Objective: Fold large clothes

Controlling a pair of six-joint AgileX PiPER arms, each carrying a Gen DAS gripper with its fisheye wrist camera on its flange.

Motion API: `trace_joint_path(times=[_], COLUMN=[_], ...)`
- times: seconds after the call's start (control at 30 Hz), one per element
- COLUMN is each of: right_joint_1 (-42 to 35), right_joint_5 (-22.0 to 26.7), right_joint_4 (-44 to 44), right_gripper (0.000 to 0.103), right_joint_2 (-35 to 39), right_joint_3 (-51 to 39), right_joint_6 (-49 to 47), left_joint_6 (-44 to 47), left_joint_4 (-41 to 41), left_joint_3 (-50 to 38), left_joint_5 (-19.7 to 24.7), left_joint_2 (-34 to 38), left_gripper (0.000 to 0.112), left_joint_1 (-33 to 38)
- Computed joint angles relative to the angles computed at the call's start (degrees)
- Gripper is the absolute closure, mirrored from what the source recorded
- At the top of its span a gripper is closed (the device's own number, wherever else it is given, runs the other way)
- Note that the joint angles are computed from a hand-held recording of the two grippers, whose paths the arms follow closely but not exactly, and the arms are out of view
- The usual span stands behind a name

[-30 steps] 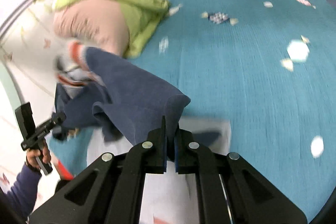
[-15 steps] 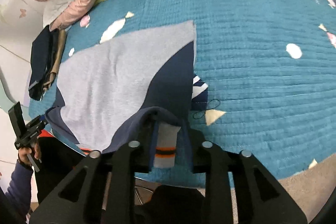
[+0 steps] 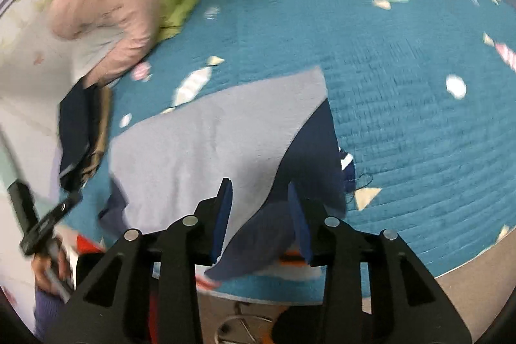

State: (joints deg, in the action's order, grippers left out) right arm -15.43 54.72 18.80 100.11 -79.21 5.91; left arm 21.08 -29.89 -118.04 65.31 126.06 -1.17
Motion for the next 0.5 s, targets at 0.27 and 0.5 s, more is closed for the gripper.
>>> trace_joint_path(times=[0.27, 0.5], right_joint_1=[-0.68, 2.89], right_joint_5=[3.44, -1.53], right_joint_4=[-2.94, -6.24], right_gripper=[0.068, 0.066], right_joint_2=[4.94, -4.36], right_joint_3=[6.10, 5.81], right_joint_6=[7.74, 10.09], left_joint_6=[-5.30, -0.89], left_joint_4=[17.63, 3.83], left_joint_3=[4.37, 1.90], left_joint_5=[-2.25, 1.29], left_joint_2=[4.92, 3.87], left_gripper=[0.029, 0.029], left_joint_1=[-6.40, 1.34])
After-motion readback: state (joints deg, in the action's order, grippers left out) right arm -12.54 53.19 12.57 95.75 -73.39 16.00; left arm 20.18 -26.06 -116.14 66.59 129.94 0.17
